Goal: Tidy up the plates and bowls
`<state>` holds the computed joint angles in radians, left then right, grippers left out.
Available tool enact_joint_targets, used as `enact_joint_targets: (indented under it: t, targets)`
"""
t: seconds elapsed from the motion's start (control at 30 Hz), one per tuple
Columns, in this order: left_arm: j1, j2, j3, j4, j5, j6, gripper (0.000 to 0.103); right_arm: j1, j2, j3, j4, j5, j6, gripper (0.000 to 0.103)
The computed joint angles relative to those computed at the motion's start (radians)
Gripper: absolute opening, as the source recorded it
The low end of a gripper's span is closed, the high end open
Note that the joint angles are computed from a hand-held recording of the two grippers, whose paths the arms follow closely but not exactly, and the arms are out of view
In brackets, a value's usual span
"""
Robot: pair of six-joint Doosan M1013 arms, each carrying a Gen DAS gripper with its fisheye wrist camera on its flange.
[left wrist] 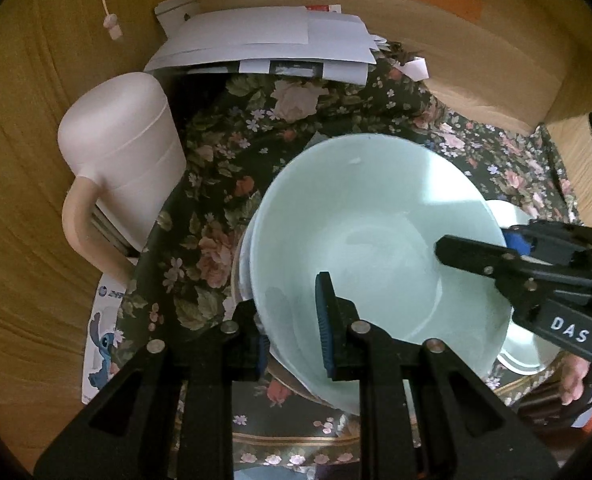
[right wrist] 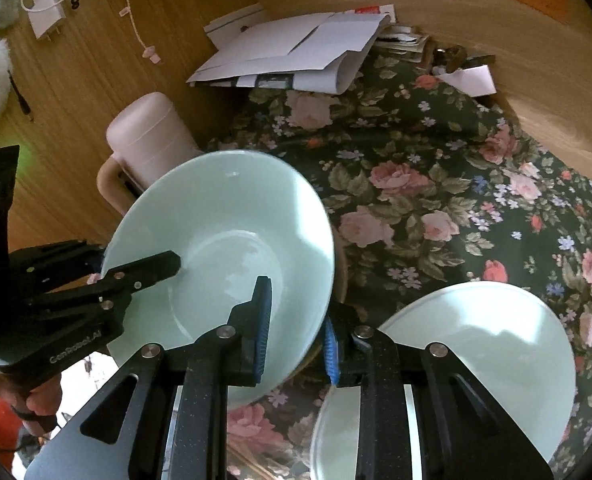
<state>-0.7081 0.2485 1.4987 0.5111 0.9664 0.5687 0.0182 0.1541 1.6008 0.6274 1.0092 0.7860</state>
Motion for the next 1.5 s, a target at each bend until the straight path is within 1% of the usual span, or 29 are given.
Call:
enact_joint_targets:
  t: [0.2, 0.27, 0.3, 0.37, 0.5, 0.57, 0.6, 0.7, 0.73, 0.8, 0.9, 1.1, 1.23, 1.33, 1.5]
  targets:
    - [0.005, 0.007, -0.011, -0.01, 0.003, 0.003, 0.02, -0.01, 0.008, -0.005, 0.011, 0.018, 0.006, 0.024]
    - [0.007, 0.014, -0.024, -0.029, 0.01, 0.048, 0.028, -0.013, 0.009, -0.006, 0.019, 0.025, 0.008, 0.025]
    - [0.007, 0.018, -0.03, -0.032, 0.016, 0.06, 0.03, -0.015, 0.009, -0.006, 0.021, 0.027, 0.011, 0.028]
    - [0.004, 0.027, -0.044, -0.022, 0.032, 0.069, 0.032, -0.017, 0.004, -0.001, 0.021, 0.01, 0.013, 0.035]
    - [0.005, 0.028, -0.06, -0.022, 0.034, 0.065, 0.035, -0.031, -0.007, 0.005, 0.055, 0.007, -0.009, 0.035]
    - [0.008, 0.024, -0.063, -0.02, 0.032, 0.057, 0.04, -0.034, -0.011, 0.004, 0.061, 0.003, -0.017, 0.035]
    - [0.007, 0.023, -0.064, -0.01, 0.033, 0.047, 0.044, -0.035, -0.012, 0.003, 0.062, 0.001, -0.022, 0.036]
    - [-0.013, 0.004, -0.049, 0.102, 0.02, -0.012, 0.054, -0.038, -0.014, 0.001, 0.068, -0.001, -0.03, 0.038]
    - [-0.018, -0.004, -0.044, 0.122, 0.007, -0.018, 0.058, -0.039, -0.013, 0.0, 0.069, -0.001, -0.031, 0.038]
    - [-0.026, -0.016, -0.039, 0.149, 0.001, -0.026, 0.062, -0.038, -0.014, 0.002, 0.064, -0.009, -0.03, 0.04]
    - [-0.032, -0.023, -0.029, 0.159, 0.02, -0.033, 0.062, -0.036, -0.011, 0.001, 0.056, -0.009, -0.029, 0.04]
    - [-0.014, -0.037, 0.015, 0.069, 0.017, -0.058, 0.062, -0.03, 0.0, -0.004, 0.036, 0.004, -0.025, 0.04]
    - [-0.001, -0.044, 0.042, 0.006, -0.013, -0.071, 0.062, -0.022, 0.008, -0.007, 0.013, 0.011, -0.012, 0.04]
    - [0.008, -0.049, 0.06, -0.056, -0.059, -0.07, 0.062, -0.018, 0.018, -0.015, 0.003, 0.031, -0.005, 0.04]
    - [0.011, -0.045, 0.069, -0.076, -0.087, -0.075, 0.062, -0.005, 0.03, -0.022, -0.024, 0.034, 0.011, 0.041]
